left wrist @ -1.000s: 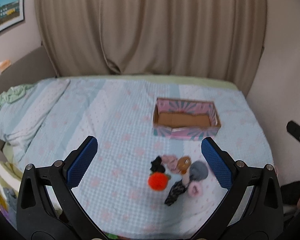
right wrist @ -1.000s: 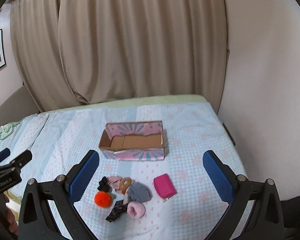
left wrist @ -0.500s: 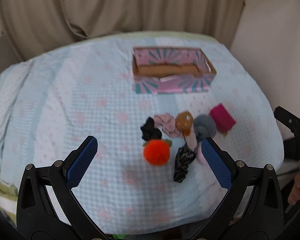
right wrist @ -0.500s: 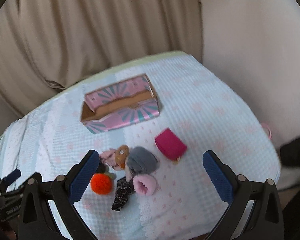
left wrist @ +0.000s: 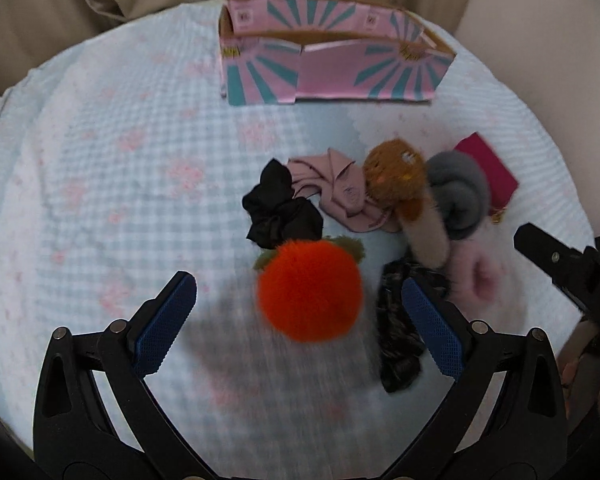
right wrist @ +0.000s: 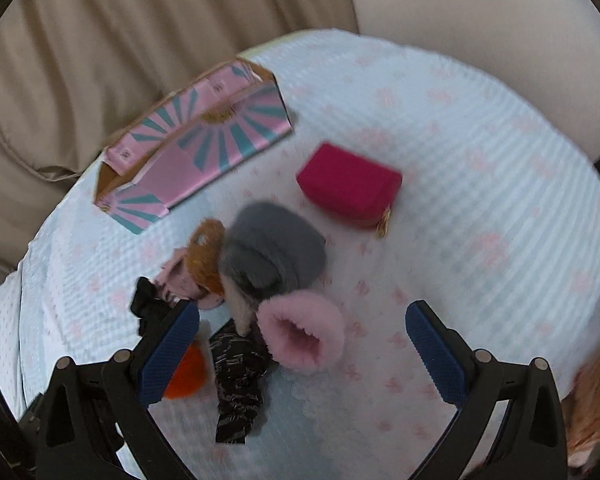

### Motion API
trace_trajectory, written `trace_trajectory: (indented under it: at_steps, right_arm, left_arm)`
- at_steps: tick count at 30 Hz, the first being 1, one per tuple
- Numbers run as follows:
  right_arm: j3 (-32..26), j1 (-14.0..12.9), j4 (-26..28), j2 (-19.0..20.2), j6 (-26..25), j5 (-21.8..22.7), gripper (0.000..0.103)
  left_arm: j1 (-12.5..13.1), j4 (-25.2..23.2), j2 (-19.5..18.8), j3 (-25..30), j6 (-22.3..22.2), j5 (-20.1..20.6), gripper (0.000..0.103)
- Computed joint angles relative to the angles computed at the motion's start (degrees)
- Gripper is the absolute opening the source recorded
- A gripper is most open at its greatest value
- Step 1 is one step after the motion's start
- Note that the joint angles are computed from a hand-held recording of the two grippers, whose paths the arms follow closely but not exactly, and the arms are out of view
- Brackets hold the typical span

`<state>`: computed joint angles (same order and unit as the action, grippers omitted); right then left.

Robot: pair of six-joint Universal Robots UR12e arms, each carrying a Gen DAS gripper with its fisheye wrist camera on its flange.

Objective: Organize soft objects
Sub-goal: 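Grasp the orange pompom with the left tool while the right tool grasps the pink fuzzy cuff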

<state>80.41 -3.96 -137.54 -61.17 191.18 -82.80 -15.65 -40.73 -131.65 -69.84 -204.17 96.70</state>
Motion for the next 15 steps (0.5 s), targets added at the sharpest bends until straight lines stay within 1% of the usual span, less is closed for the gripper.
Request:
trace_trajectory:
  at_steps: [3,8,11,12,13,14,15]
  right_arm:
    - [0.86,0.20,-1.02,0.90,1.99,-0.43,0.100]
    - [1.71,0.08,-1.93,2.13,3.41,0.18,0.095]
    - [2.16,-0.15,-2.66,2.54,3.73,0.70,0.089]
    - [2.27,-0.19,-2.82,2.64,3.69,0.81,0.087]
    - [2.31,-0.27,-3.08,2.83,3.62,1.16,0.084]
    - [2.40,-0.44,-3.45,2.94,3.62,1.84,0.083]
    - [2.48,-0.48,-3.80,3.03,3.70,2.12,0.081]
  left_arm:
    - [0.17,0.59,-1.60,0.62,0.00,-0.59,0.098]
    - [0.22,0.62,-3.54,1.71,0.28,-1.52,0.094]
    - [0.26,0.45,-4.27,2.08,0.51,-1.82,0.088]
    - [0.27,0.23,-4.49,2.26,0.62,-1.89,0.084]
    - [0.27,-0.04,-4.68,2.47,0.81,-1.90,0.076]
    - [0.28,-0.29,-4.86,2.68,1.10,-1.96,0.073]
    - [0.28,-0.56,-5.03,2.88,1.43,-2.03,0.068]
